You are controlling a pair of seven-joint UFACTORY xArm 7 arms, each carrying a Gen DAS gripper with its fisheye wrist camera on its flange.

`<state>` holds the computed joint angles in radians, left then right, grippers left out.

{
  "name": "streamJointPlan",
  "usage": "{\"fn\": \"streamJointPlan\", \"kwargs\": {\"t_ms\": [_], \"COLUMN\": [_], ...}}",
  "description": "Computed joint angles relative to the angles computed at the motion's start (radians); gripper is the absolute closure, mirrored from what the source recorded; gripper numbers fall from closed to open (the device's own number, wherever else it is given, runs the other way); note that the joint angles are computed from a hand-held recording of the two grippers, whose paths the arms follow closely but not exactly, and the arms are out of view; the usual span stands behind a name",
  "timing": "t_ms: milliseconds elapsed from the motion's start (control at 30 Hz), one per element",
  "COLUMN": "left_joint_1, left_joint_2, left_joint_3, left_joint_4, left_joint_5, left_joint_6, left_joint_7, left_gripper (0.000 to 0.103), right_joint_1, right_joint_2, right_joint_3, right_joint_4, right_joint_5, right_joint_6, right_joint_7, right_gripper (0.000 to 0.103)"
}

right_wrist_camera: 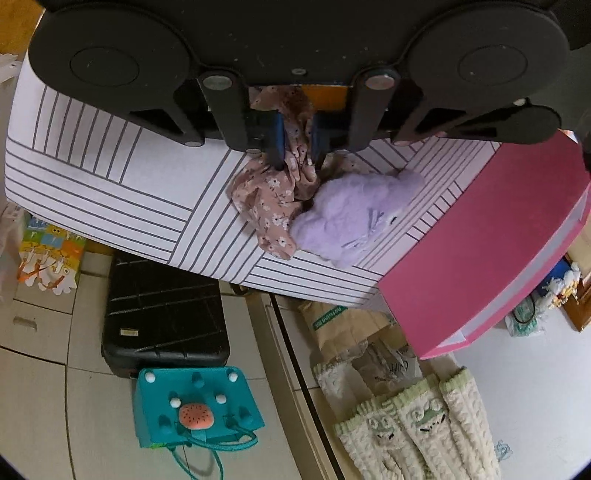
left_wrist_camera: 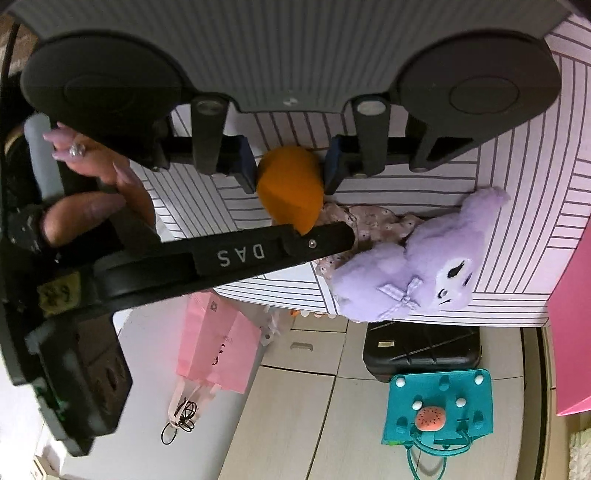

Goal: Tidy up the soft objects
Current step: 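Grasp the orange sponge with the left tool while the right tool grasps the pink floral scrunchie, then carry the orange sponge and pink scrunchie with both tools over the pink box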

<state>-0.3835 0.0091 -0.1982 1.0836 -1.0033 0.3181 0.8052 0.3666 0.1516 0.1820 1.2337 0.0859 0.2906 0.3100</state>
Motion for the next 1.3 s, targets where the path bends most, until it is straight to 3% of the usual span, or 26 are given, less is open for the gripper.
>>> {"fn": "streamJointPlan", "kwargs": {"t_ms": [167, 367, 667, 767, 933, 1300], "left_joint_1": [-0.006, 0.0, -0.012, -0.013, -0.006, 0.036], "left_joint_2": [-0.019, -0.071, -0.161, -0.182, -0.215, -0.269], "left_joint_3": [0.0, 0.031, 0.078, 0.087, 0.112, 0.15], "left_joint_4": [-0.02, -0.047, -0.111, -0.127, -0.152, -0.186], "left_joint_5": [-0.038, -0.071, -0.13, -0.125, -0.105, 0.016], "left_joint_6": [-0.01, 0.101, 0.17, 0.18, 0.227, 0.344], "left_joint_7": [0.069, 0.111, 0.173, 0.167, 0.139, 0.025], "left_gripper": [0.068, 0.069, 0.069, 0.069, 0.069, 0.069], "right_joint_1": [0.001, 0.018, 0.033, 0.022, 0.004, 0.0], "right_joint_2": [-0.035, -0.083, -0.163, -0.185, -0.229, -0.315], "right_joint_3": [0.01, 0.01, 0.011, 0.019, 0.037, 0.099], "right_joint_4": [-0.054, -0.1, -0.148, -0.153, -0.179, -0.231], "right_joint_5": [0.031, 0.004, -0.209, -0.306, -0.376, -0.433], "right_joint_6": [-0.054, -0.058, -0.028, 0.007, 0.046, 0.118], "right_joint_7": [0.007, 0.046, 0.256, 0.359, 0.448, 0.58], "right_gripper": [0.087, 0.088, 0.088, 0.088, 0.088, 0.088]}}
